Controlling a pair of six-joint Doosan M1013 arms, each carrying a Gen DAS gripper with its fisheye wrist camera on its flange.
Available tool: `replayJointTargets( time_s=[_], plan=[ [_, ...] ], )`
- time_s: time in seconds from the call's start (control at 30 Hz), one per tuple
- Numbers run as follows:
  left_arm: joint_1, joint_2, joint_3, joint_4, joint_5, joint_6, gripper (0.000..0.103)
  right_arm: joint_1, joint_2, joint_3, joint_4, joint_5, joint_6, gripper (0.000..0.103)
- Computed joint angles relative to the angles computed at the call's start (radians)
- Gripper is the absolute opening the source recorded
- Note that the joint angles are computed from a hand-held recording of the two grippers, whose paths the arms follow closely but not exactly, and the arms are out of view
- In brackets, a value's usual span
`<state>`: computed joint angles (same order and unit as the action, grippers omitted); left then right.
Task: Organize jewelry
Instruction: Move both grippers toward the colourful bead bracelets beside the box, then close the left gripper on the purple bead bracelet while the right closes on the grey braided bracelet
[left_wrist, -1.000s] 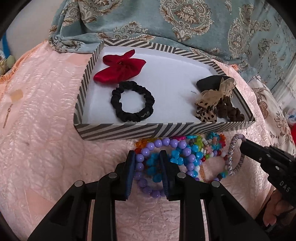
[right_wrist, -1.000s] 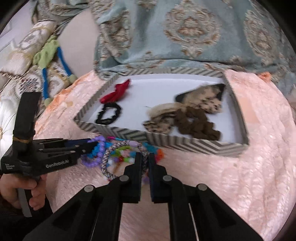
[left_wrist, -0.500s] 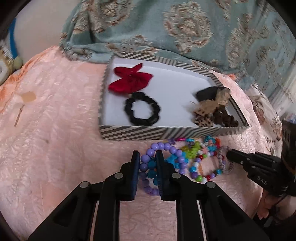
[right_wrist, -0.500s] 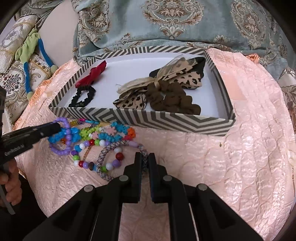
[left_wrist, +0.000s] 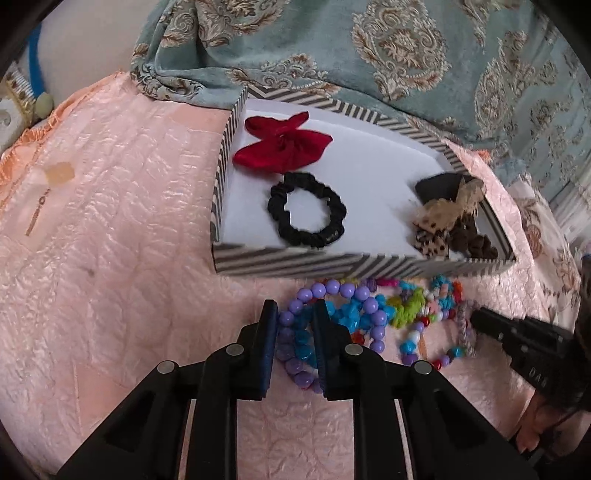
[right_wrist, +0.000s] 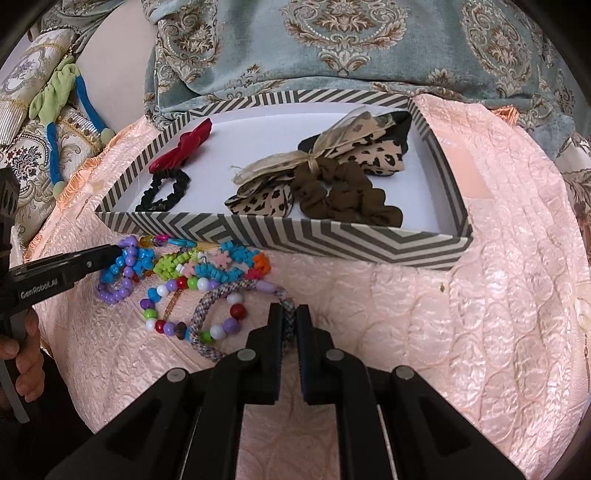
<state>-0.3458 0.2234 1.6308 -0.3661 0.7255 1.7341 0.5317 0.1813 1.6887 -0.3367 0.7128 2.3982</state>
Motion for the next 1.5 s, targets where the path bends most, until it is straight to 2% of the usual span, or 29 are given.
replayJointTargets(
  time_s=[0.13, 0.23, 0.37, 0.57, 0.67, 0.9, 1.07, 1.3, 1.37, 1.5],
  plan=[
    [-0.003, 0.002, -0.003, -0.016, 0.005, 0.032, 0.001, 0.001, 0.001, -0.001, -0.002, 0.0, 0.001, 0.007],
    [-0.01, -0.02, 0.014, 0.016, -0.035, 0.041, 0.0, 0.001, 0.001, -0.001, -0.002, 0.0, 0.002, 0.007],
    [0.009, -0.052, 0.034, -0.063, -0.069, 0.109, 0.0, -0.001, 0.001, 0.0, 0.003, -0.003, 0.0, 0.007],
    [0.037, -0.062, 0.044, -0.067, -0.071, 0.057, 0.0, -0.002, -0.001, 0.001, 0.007, -0.004, -0.001, 0.007],
    [0.033, -0.058, 0.042, -0.004, -0.05, 0.0, 0.0, -0.002, -0.001, 0.001, 0.011, -0.004, -0.002, 0.007],
    [-0.009, -0.03, 0.023, 0.192, 0.015, -0.124, 0.0, -0.003, -0.003, 0.002, 0.024, -0.002, -0.017, 0.007],
    [-0.021, -0.024, 0.024, 0.246, 0.023, -0.144, 0.0, -0.001, 0.001, 0.0, 0.021, 0.007, -0.033, 0.008],
    [-0.023, -0.029, 0.027, 0.251, 0.028, -0.143, 0.0, 0.01, 0.006, -0.016, 0.014, 0.049, -0.084, 0.007],
    [-0.015, -0.038, 0.031, 0.21, 0.014, -0.115, 0.0, 0.014, -0.006, -0.008, -0.011, 0.032, -0.054, 0.007],
    [0.002, -0.066, 0.046, 0.117, -0.048, -0.056, 0.0, 0.033, -0.053, 0.035, -0.169, -0.053, 0.121, 0.007]
  ],
)
